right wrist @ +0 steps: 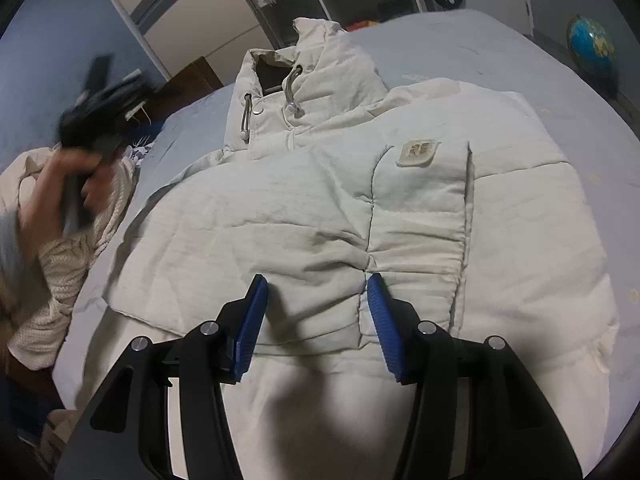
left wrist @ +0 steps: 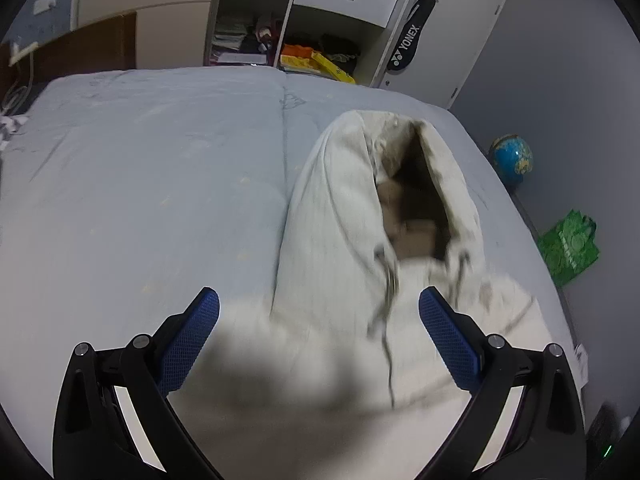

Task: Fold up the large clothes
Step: 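Grasp the hood with the left gripper and lift it up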

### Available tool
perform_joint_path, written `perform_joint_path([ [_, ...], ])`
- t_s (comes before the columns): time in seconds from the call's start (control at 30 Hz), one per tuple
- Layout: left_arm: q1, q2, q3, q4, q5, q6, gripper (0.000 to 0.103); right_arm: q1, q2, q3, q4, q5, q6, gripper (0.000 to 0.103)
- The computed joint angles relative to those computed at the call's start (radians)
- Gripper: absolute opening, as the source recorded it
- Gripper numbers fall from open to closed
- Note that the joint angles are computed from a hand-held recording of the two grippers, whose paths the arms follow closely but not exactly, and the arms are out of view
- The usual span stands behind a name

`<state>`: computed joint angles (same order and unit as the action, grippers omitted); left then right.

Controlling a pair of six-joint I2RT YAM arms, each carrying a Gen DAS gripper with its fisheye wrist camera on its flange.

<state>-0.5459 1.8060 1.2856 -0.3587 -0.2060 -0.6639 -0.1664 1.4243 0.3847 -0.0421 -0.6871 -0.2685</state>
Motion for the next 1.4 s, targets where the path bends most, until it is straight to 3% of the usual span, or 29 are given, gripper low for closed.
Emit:
perform_joint_path([
  [0.23, 0.100, 0.275, 0.409, -0.119, 0.063, 0.121, 0.096, -0.005, 0.059, -0.083, 0.210, -0.040, -0.041, 0.057],
  [0.37, 0.160, 0.448, 0.648, -0.224, 0.137, 0.122, 0.096, -0.034, 0.096, -0.110, 0.289, -0.087, -0.051, 0.057],
  [0.57, 0.260, 0.579, 0.727, -0.206, 0.380, 0.027, 0.094, -0.048, 0.134, -0.127, 0.360, -0.117, -0.054, 0.057],
  [0.67, 0.261, 0.695, 0.871, -0.292, 0.414, 0.058, 0.091, -0.044, 0.143, -0.126, 0.374, -0.116, -0.051, 0.057],
  [0.73, 0.263, 0.769, 0.967, -0.338, 0.423, 0.060, 0.083, -0.048, 0.147, -0.124, 0.375, -0.122, -0.053, 0.058],
  [0.77, 0.266, 0.779, 0.966, -0.314, 0.442, 0.043, 0.080, -0.048, 0.147, -0.125, 0.376, -0.124, -0.052, 0.058],
  [0.83, 0.275, 0.788, 0.945, -0.254, 0.479, 0.005, 0.064, -0.051, 0.151, -0.127, 0.380, -0.128, -0.055, 0.058],
  [0.9, 0.277, 0.811, 0.971, -0.256, 0.492, -0.013, 0.052, -0.054, 0.161, -0.126, 0.389, -0.135, -0.058, 0.058],
  [1.07, 0.261, 0.778, 0.962, -0.268, 0.476, 0.038, 0.026, -0.064, 0.167, -0.127, 0.386, -0.144, -0.070, 0.058],
  [1.2, 0.230, 0.619, 0.743, -0.130, 0.452, 0.042, 0.015, -0.067, 0.171, -0.125, 0.383, -0.149, -0.073, 0.058],
  [1.3, 0.186, 0.427, 0.491, 0.037, 0.424, 0.052, 0.014, -0.068, 0.170, -0.125, 0.380, -0.150, -0.074, 0.058],
  [1.4, 0.112, 0.255, 0.305, 0.104, 0.343, 0.104, 0.014, -0.070, 0.168, -0.124, 0.375, -0.151, -0.077, 0.058],
])
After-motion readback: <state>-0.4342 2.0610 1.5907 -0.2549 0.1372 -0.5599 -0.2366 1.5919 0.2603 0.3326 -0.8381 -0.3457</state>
